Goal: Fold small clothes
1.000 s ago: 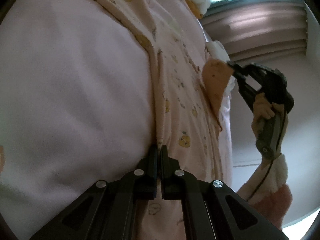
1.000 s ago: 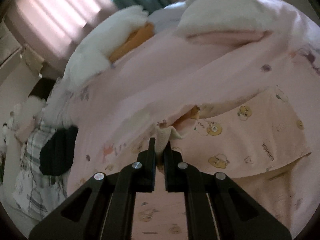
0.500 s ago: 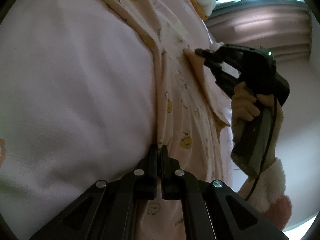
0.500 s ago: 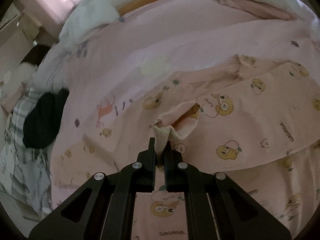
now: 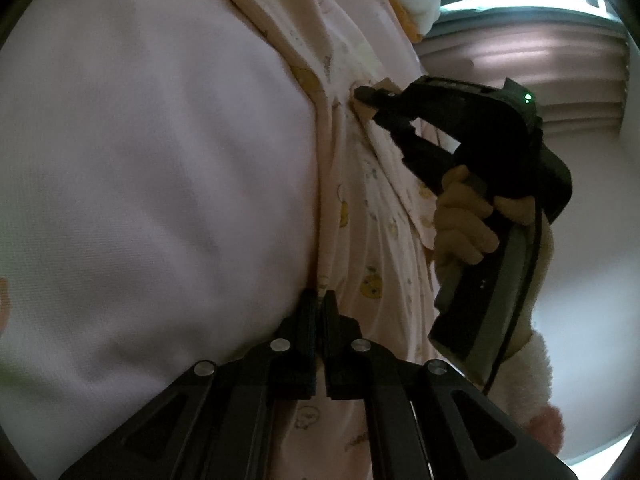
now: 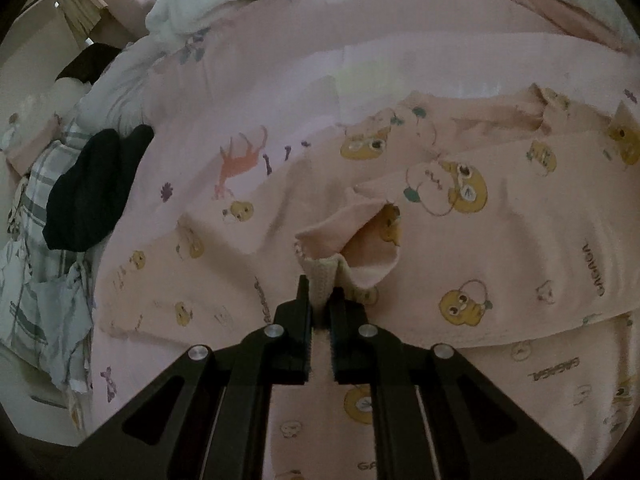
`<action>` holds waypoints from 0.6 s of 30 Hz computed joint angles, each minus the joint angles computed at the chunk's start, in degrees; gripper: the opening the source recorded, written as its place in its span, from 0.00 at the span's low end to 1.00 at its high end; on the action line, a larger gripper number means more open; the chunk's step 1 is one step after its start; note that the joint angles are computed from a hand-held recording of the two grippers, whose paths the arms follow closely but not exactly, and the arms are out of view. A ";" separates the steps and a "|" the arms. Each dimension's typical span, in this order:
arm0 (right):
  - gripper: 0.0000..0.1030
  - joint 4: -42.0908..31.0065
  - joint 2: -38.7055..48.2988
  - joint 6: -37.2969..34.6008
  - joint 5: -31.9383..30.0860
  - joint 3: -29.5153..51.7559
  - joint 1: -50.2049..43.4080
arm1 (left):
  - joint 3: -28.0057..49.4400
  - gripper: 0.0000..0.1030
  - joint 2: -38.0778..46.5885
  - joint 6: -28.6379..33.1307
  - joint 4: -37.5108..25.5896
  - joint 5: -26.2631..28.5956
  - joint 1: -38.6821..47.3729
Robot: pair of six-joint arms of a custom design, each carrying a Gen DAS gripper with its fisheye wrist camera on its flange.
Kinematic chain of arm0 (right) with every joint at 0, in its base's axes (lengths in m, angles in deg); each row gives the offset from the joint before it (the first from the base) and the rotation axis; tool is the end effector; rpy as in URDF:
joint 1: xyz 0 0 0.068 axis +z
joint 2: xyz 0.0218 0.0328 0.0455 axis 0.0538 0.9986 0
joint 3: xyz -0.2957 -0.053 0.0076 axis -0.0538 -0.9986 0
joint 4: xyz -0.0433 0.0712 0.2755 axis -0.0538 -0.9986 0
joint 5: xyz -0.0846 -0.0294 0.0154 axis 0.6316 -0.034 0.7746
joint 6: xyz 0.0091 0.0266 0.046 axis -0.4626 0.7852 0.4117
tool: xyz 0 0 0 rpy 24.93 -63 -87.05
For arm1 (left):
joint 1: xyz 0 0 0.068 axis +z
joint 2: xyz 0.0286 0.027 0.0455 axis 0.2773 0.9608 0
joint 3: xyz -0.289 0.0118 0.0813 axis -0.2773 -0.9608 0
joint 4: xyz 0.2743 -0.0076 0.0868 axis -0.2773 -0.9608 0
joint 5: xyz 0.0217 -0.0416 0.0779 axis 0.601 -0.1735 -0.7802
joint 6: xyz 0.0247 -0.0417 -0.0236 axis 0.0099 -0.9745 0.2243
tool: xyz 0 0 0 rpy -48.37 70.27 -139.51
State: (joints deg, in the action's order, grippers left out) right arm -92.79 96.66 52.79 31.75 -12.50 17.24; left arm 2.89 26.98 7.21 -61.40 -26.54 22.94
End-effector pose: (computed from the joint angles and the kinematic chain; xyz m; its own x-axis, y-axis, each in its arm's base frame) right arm 0.3747 0.1056 0.2626 -0.8972 -0.0747 -0.4353 -0.2392 0.9107 0.3367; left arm 0.1549 -0.0057 0.2112 -0.7756 -0.6149 -0.1422 -0.2438 0.4997 -0.8312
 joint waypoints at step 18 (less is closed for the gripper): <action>0.47 -11.44 -0.05 -11.91 -14.91 4.55 -4.32 | 0.54 0.04 1.56 0.74 1.61 -2.62 -1.59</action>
